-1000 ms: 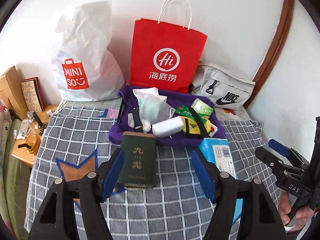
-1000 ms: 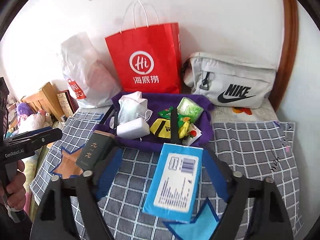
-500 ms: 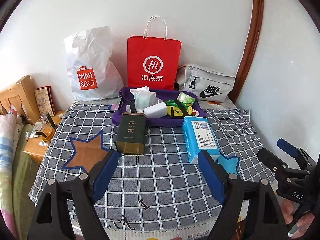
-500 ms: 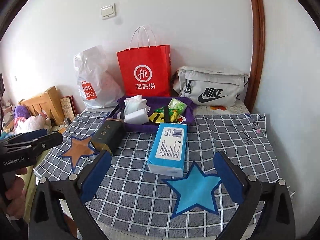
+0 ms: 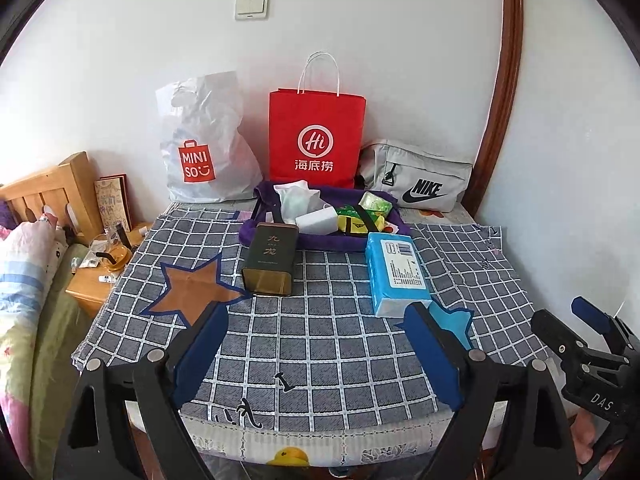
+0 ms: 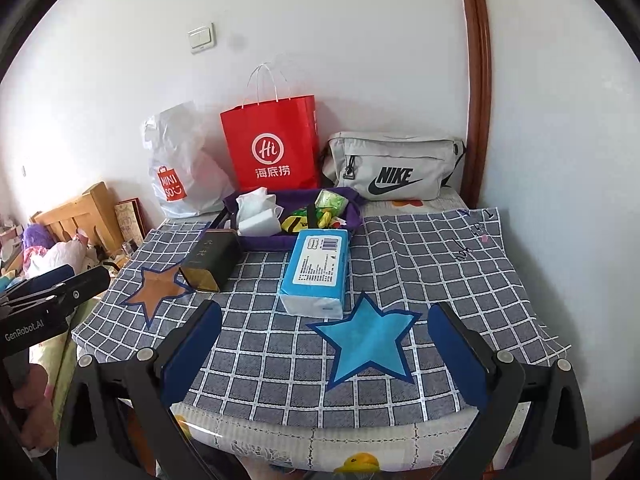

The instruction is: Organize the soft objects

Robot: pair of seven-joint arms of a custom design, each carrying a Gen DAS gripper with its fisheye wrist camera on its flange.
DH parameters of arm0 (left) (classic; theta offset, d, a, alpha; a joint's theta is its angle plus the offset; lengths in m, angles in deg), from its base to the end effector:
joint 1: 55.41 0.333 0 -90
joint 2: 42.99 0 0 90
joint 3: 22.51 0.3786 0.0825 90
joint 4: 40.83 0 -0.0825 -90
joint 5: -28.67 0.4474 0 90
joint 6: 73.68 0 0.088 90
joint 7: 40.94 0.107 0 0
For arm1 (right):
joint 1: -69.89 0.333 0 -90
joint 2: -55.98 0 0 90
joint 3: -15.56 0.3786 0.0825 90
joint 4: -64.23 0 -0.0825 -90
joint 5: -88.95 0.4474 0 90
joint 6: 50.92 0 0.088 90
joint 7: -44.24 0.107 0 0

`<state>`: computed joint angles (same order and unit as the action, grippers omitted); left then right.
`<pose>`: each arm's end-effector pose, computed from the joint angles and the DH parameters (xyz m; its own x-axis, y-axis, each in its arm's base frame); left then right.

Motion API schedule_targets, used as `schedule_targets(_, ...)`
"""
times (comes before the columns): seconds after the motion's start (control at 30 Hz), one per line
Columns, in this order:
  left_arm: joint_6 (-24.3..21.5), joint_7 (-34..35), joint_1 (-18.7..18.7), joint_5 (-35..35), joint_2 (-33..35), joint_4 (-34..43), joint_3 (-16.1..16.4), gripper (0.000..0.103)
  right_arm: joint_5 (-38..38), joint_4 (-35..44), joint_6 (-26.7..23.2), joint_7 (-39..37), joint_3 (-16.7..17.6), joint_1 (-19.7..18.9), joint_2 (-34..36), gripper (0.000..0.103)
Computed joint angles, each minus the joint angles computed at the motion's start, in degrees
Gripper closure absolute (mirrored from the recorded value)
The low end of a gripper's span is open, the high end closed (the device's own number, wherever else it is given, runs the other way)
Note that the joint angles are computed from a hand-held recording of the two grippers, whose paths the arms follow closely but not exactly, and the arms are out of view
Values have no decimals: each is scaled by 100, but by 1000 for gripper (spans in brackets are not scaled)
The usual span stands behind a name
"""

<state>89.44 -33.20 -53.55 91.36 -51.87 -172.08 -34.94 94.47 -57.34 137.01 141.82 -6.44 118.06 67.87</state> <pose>0.5479 -0.1544 0.4984 0.2412 -0.9671 0.0807 -0.5868 -0.2116 -0.7816 0.6048 0.3027 0.4581 0.3165 -0.9430 -0.1025 -0.5670 -0.1015 -0.8174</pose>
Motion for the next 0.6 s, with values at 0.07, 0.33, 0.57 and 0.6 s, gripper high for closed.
schedule_targets(0.07,9,-16,-12,-40,-18,-7,-6,14,20,-54,48,-21,14,4,-33,2)
schedule_targets(0.33,-33,13,-25,-85,-104,-94,-57,14,652,-205,194,-548,-720,848,-81,2)
schedule_targets(0.57,-20,21,26,-114,-165,-148,-82,14,1011,-256,249,-966,-260,492,-142,2)
schedule_targets(0.6,-30,17,34,-110,-172,-152,-90,14,1156,-242,241,-1077,-425,676,-118,2)
